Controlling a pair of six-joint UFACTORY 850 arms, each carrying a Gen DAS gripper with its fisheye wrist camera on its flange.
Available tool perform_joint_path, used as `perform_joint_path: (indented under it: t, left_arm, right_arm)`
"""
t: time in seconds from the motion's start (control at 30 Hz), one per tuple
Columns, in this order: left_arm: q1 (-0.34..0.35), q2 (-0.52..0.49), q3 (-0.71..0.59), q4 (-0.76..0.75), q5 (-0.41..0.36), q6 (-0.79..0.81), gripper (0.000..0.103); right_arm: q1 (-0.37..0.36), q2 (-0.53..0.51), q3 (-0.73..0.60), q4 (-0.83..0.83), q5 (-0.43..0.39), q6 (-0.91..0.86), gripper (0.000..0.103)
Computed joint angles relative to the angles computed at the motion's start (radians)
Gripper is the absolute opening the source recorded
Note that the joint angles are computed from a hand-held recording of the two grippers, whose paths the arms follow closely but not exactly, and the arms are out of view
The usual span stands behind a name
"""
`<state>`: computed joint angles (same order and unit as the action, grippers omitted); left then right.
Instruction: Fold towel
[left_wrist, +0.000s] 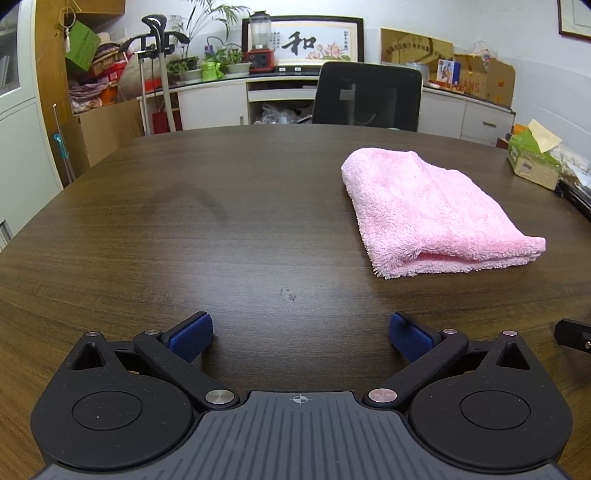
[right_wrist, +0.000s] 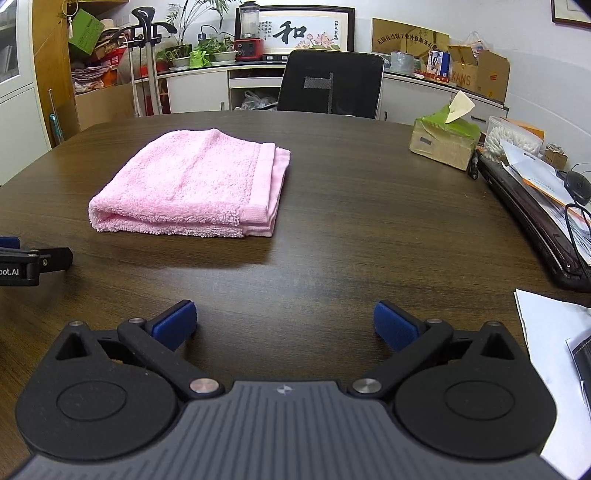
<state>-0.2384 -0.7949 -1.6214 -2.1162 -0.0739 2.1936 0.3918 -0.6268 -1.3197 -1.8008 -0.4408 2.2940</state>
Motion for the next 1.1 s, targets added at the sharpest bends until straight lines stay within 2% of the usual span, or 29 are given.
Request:
perform_joint_path:
  t: [0.23, 0.53, 0.8, 0.9, 1.1]
  left_arm:
    - [0.002, -0.001, -0.005, 0.138, -0.007, -0.131, 0.103]
    - [0.005, -0.001, -0.004, 0.194, -0.017, -0.178, 0.103]
    - [0.027, -0.003, -0.008, 0.405, -0.08, -0.332, 0.103]
    - [0.026, -0.003, -0.008, 0.406, -0.08, -0.331, 0.103]
    - [0.016, 0.013, 0.02, 0.279, -0.061, -0.223, 0.103]
  right_arm:
    - [0.004, -0.008, -0.016, 0.084, -0.013, -0.094, 0.103]
    - [0.016, -0.027, -0.04, 0.148, -0.03, -0.156, 0.103]
    - [0.015, -0.03, -0.047, 0.155, -0.029, -0.165, 0.103]
    - [0.016, -0.03, -0.047, 0.157, -0.03, -0.166, 0.103]
    - [0.017, -0.03, -0.047, 0.159, -0.031, -0.167, 0.103]
